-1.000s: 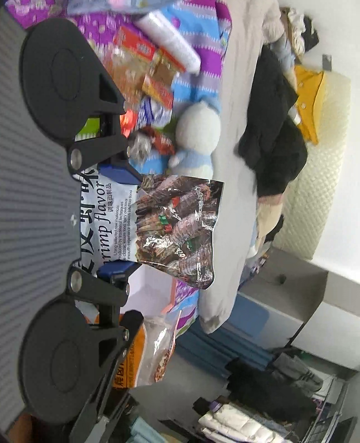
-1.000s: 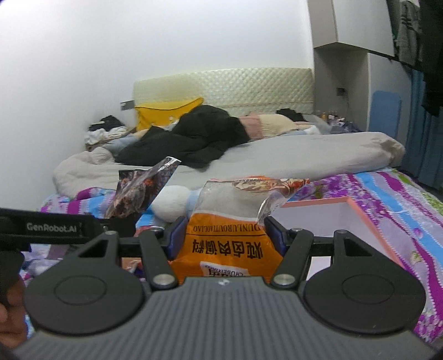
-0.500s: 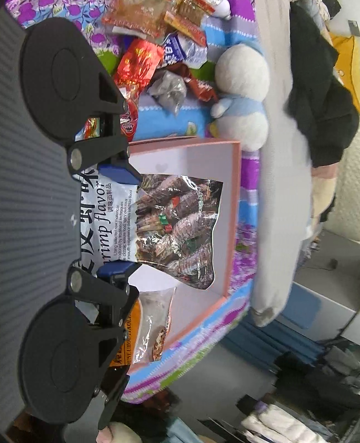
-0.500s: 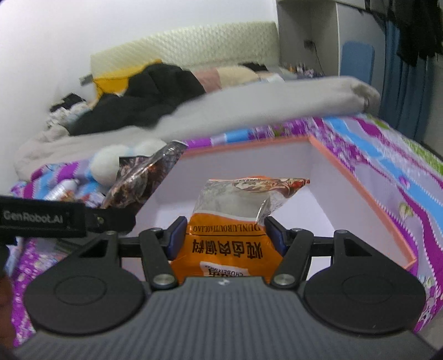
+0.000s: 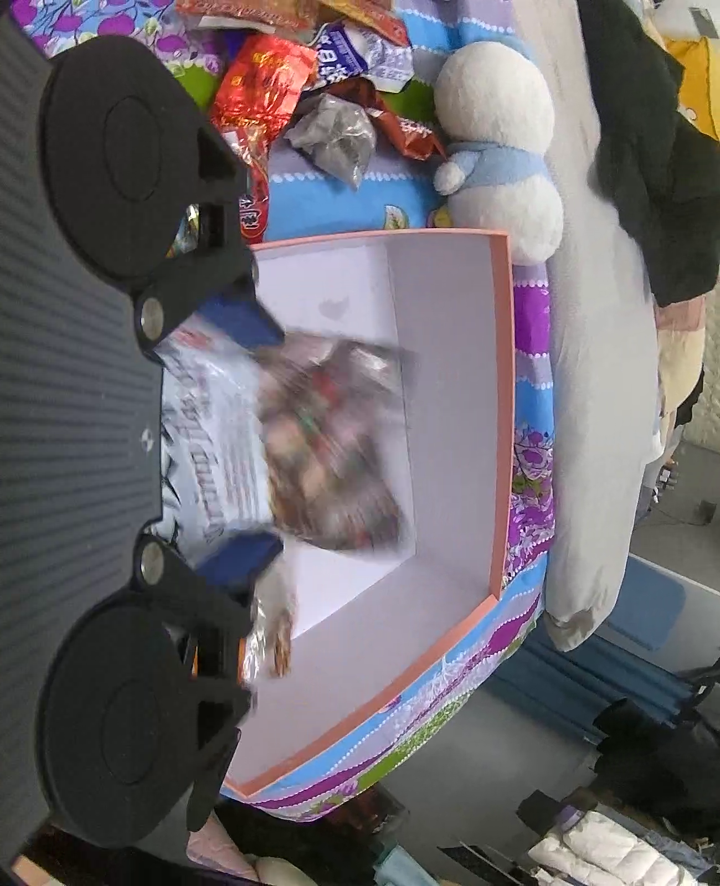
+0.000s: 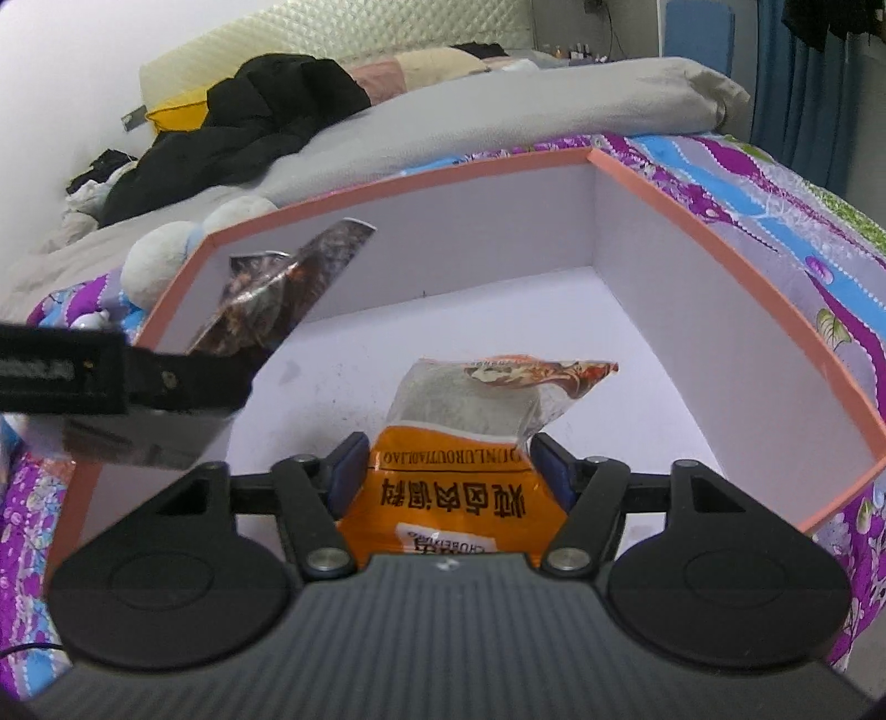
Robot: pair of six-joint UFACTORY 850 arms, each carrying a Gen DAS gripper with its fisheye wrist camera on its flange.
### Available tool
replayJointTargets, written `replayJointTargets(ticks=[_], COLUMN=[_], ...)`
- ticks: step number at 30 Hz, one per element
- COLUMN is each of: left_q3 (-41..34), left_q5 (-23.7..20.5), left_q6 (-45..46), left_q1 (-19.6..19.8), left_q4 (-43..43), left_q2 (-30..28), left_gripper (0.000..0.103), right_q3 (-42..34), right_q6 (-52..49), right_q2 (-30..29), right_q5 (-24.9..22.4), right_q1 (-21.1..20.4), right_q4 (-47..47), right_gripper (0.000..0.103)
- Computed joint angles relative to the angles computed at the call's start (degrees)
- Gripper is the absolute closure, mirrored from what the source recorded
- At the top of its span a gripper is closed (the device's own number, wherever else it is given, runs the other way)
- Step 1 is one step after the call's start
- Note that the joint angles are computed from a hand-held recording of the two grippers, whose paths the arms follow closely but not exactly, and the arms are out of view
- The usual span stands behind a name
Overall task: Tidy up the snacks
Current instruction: 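Carry both packets over the pink box and release them inside, then withdraw both open tools from the pink box back toward the snacks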
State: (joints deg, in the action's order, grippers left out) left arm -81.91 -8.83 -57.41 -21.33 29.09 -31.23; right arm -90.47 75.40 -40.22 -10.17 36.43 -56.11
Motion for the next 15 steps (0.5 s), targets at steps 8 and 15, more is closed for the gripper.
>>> replayJointTargets(ticks=[8, 15], left_q3=[4.37, 10.43], left_q5=[-0.57, -2.70], left_q6=[-22.12, -44.24], left_q1=[-1.14, -2.66], left_q4=[22.03, 43.87], left_q2=[5.66, 13.23], left_gripper=[0.016, 0.016], right_q3=[2.18, 7.04], right_q6=[15.72, 40.55], right_q2=[2.69, 8.31], right_q5=[-0.47, -1.91], right_q1=[0.39, 2.06], right_q4=[-14.78, -39.54], right_gripper=[0.026, 0.026])
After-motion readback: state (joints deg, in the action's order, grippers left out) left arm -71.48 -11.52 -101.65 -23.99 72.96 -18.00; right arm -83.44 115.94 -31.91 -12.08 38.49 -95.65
